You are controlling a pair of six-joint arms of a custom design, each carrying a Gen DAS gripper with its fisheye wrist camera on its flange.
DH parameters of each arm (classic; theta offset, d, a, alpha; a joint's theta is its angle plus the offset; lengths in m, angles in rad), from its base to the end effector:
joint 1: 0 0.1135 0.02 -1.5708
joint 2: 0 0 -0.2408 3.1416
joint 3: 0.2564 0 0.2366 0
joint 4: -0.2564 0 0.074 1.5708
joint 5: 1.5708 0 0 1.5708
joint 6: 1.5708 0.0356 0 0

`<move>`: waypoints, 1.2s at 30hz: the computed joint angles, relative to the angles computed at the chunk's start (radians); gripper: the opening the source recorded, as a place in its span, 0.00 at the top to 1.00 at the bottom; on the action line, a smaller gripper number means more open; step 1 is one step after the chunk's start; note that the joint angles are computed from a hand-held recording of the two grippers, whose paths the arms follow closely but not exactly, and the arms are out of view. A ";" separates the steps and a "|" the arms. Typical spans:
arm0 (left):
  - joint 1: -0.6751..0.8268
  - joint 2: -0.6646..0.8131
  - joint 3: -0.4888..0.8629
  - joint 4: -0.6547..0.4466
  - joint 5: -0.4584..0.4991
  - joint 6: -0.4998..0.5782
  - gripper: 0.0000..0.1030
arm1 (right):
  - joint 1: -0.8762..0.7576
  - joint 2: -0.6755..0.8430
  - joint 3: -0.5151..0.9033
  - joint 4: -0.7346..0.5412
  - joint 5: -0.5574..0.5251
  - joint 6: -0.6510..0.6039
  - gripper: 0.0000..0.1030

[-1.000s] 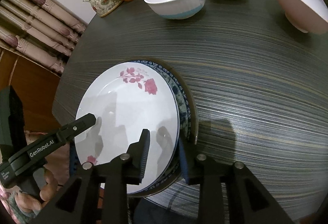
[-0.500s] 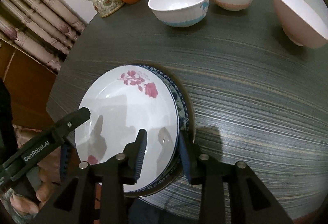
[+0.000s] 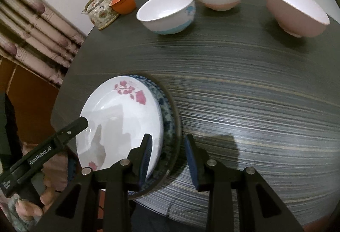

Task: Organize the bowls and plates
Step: 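Open both grippers and lift them off the stacked plate rim, then move both grippers to the large pink-rimmed bowl and grasp its rim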

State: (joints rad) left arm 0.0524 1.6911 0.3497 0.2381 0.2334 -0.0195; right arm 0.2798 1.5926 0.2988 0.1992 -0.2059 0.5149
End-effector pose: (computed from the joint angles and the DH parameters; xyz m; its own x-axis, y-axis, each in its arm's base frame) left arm 0.2085 0.0027 0.0464 -0.8923 -0.0658 -0.4465 0.0358 0.9759 -0.2152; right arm 0.1858 0.0610 0.0538 -0.9209 0.2370 -0.3095 0.1070 0.9172 0.3839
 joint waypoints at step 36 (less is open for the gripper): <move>-0.311 -0.193 0.053 -0.148 -0.328 -0.176 0.47 | -1.091 -0.026 0.143 -0.264 -0.172 -0.768 0.53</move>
State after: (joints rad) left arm -0.2583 1.4978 0.4026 0.0900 -0.0949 -0.1954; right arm -0.8116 1.5664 0.4415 -0.0649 -0.3782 -0.2532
